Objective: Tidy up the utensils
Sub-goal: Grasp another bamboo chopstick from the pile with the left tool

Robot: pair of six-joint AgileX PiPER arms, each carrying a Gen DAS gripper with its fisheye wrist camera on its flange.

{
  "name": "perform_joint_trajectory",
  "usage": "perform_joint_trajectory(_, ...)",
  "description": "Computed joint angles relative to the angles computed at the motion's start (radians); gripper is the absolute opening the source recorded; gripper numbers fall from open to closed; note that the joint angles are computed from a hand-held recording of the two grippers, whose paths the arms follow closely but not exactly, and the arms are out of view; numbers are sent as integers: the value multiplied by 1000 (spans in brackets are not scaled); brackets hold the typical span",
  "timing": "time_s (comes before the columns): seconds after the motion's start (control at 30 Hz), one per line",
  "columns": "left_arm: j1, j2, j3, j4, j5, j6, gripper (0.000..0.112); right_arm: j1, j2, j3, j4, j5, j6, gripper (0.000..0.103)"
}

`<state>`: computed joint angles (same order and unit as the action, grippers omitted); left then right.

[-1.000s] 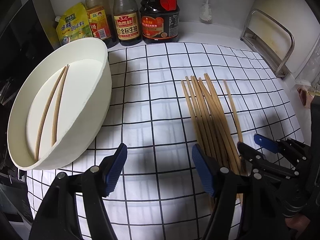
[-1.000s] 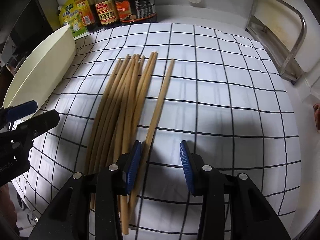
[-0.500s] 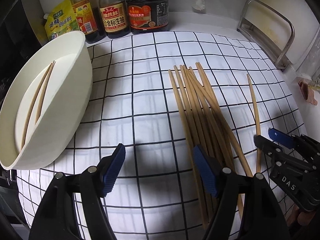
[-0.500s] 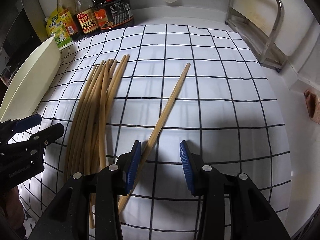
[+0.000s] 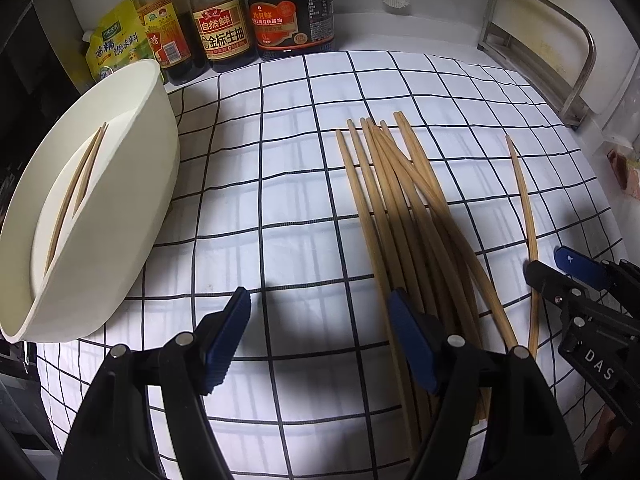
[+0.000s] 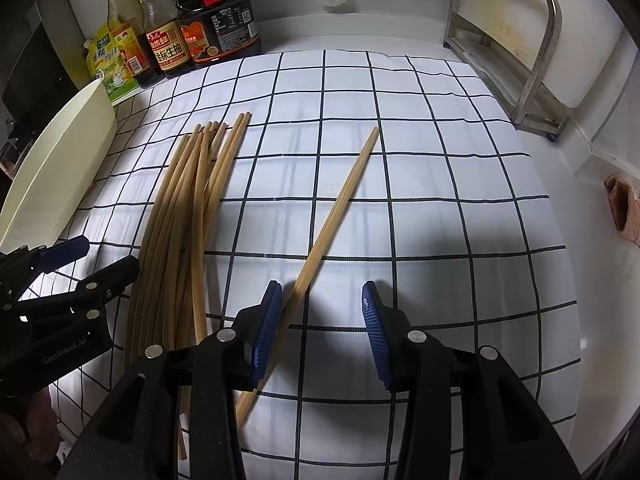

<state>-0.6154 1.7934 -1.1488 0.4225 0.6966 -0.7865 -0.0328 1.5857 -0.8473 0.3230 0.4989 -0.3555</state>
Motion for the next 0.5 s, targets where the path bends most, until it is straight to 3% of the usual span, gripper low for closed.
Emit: perform_joint_trajectory(0.5, -5, 10, -6, -4, 31, -8, 75, 2, 4, 1, -7, -10, 10, 43)
